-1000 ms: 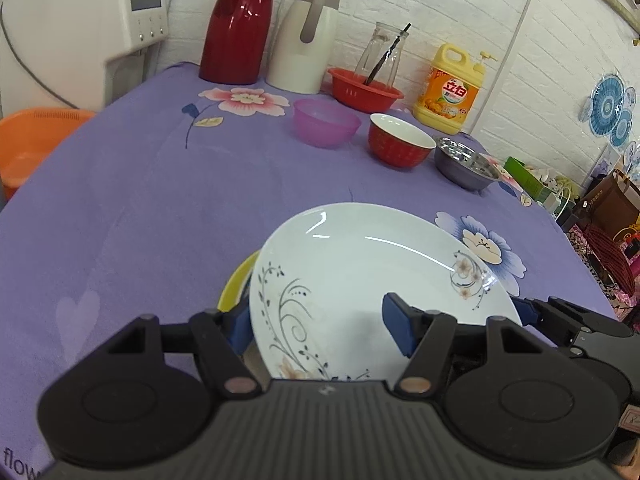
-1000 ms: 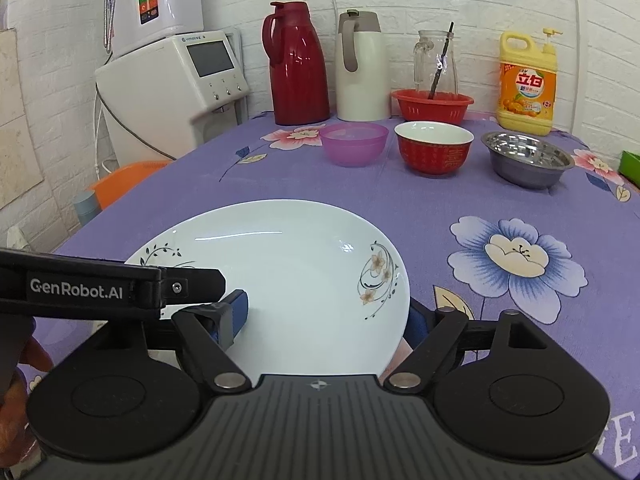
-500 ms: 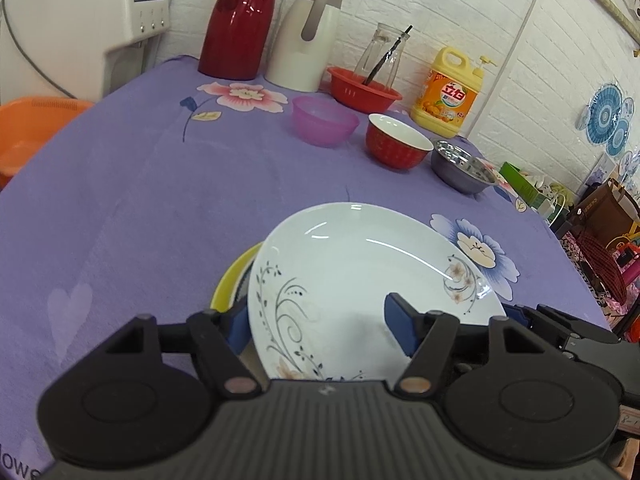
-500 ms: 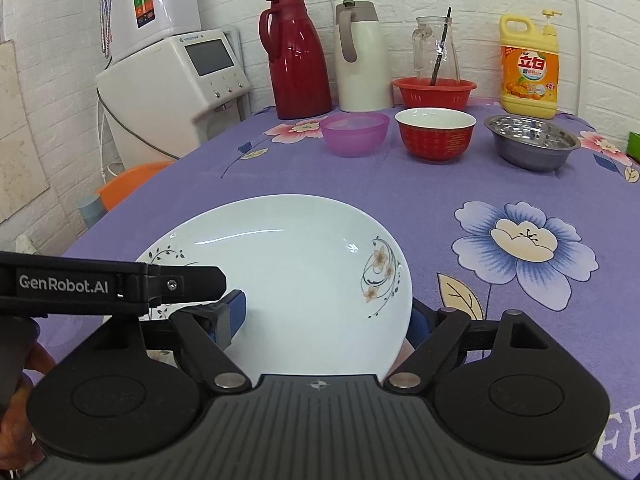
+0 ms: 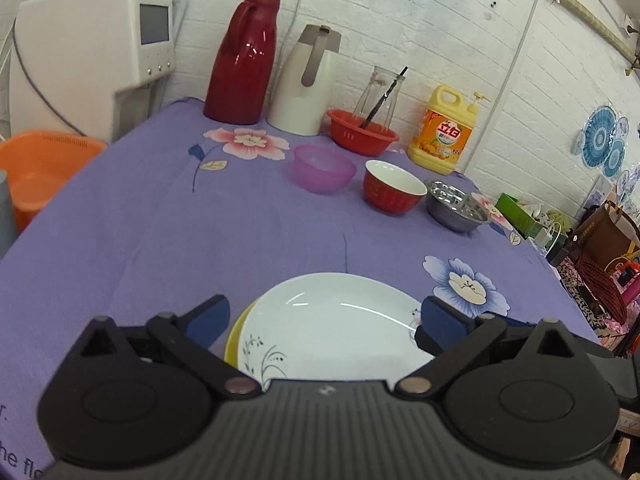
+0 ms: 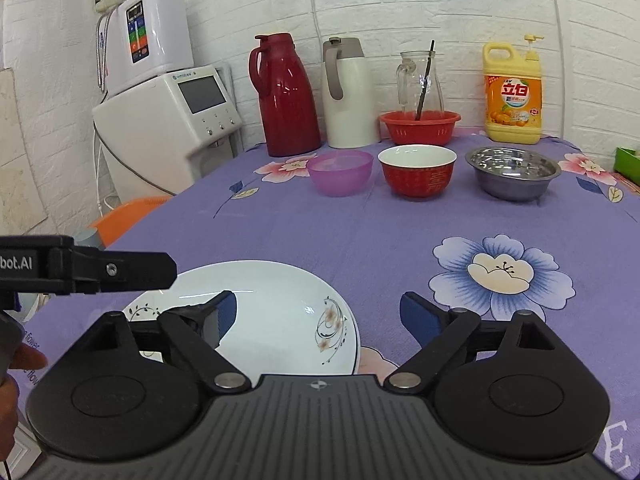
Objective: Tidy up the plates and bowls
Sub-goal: 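Open both grippers and lift away from the floral plate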
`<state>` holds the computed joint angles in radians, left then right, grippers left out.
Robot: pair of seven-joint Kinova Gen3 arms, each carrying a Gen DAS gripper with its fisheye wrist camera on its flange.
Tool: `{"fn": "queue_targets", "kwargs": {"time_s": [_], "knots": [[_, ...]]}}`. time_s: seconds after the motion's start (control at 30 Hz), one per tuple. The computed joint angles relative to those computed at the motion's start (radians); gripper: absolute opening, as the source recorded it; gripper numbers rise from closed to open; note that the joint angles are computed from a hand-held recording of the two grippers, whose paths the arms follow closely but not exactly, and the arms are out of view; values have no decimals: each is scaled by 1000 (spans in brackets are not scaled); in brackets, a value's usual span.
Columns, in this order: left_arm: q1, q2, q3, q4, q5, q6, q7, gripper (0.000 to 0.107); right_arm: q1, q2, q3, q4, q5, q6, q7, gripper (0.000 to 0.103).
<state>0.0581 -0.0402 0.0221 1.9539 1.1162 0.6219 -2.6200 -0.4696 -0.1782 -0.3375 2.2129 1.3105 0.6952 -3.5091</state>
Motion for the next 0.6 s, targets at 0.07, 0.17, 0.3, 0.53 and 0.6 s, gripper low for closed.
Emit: {"fn": "queue_targets", "kwargs": {"time_s": [0.07, 0.17, 0.3, 0.53, 0.6], "knots": [[5, -2, 6, -3, -12, -13, 7, 101, 3, -8, 7, 9, 2, -20, -11, 103], [14, 1, 10, -6, -21, -18, 9, 101, 10, -19, 6, 18, 8, -32, -21, 103], [30, 5, 25, -14, -50, -34, 40, 101, 20, -45, 1, 38, 21, -28, -49, 103], [90, 22, 70, -55, -141, -83, 121, 101, 81, -125, 35, 100, -10, -68, -52, 103], [115, 44, 92, -86, -184, -99, 161, 101, 116, -145, 50, 112, -26, -84, -29, 103]]}}
